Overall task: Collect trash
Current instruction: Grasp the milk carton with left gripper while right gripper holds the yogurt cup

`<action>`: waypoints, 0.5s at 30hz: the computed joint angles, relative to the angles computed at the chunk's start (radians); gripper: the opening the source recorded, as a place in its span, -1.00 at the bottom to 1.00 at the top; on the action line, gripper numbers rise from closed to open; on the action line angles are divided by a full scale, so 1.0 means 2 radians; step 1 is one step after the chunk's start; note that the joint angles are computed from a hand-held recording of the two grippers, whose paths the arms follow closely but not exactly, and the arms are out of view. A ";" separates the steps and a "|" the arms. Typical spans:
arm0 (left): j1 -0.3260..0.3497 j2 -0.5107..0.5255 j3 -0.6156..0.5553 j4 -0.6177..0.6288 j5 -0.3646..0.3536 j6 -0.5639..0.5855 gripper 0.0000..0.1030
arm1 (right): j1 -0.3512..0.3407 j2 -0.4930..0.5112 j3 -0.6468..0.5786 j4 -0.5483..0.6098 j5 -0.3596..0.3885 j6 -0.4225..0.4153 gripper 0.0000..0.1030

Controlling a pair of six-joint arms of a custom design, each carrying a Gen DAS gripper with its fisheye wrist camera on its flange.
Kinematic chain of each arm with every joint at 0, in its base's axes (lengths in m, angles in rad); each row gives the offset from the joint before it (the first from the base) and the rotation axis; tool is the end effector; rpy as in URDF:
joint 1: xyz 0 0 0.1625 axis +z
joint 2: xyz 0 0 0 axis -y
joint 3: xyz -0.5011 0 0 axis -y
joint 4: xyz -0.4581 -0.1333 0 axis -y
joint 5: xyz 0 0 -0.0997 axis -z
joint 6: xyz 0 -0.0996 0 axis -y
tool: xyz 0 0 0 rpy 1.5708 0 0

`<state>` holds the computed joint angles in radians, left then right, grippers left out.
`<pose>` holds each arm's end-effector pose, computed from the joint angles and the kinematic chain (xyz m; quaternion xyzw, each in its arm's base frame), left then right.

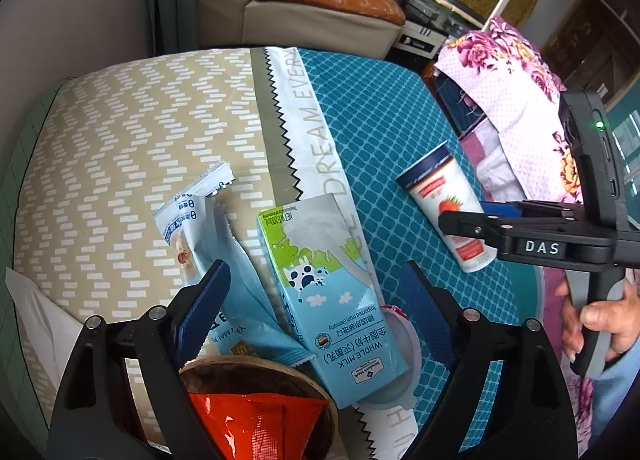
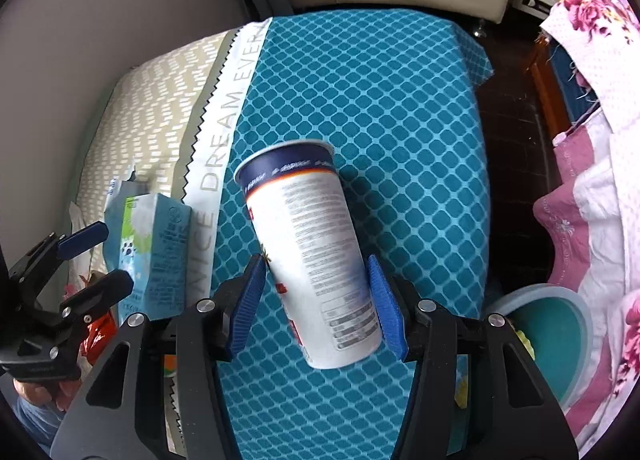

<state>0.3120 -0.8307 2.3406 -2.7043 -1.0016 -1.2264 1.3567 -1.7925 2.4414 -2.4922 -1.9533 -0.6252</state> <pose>-0.3496 -0.3092 -0.0394 0.0678 0.9419 -0.2032 0.2589 0.0141 -0.3875 0.3123 0.1733 -0.9575 0.0451 0.2263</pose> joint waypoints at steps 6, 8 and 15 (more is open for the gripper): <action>0.001 0.012 -0.011 0.005 -0.001 0.011 0.54 | -0.012 -0.018 0.007 0.015 0.008 -0.015 -0.08; 0.001 0.013 -0.012 0.002 -0.005 0.021 0.21 | -0.016 -0.028 0.014 0.013 0.008 -0.017 -0.08; 0.008 0.028 -0.022 -0.004 -0.031 0.036 0.11 | -0.054 -0.078 0.026 0.044 0.044 -0.019 -0.07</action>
<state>0.3284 -0.7738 2.2970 -2.7114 -1.0632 -1.1553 1.2486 -1.9488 2.4936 -2.4042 -1.8646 -0.6624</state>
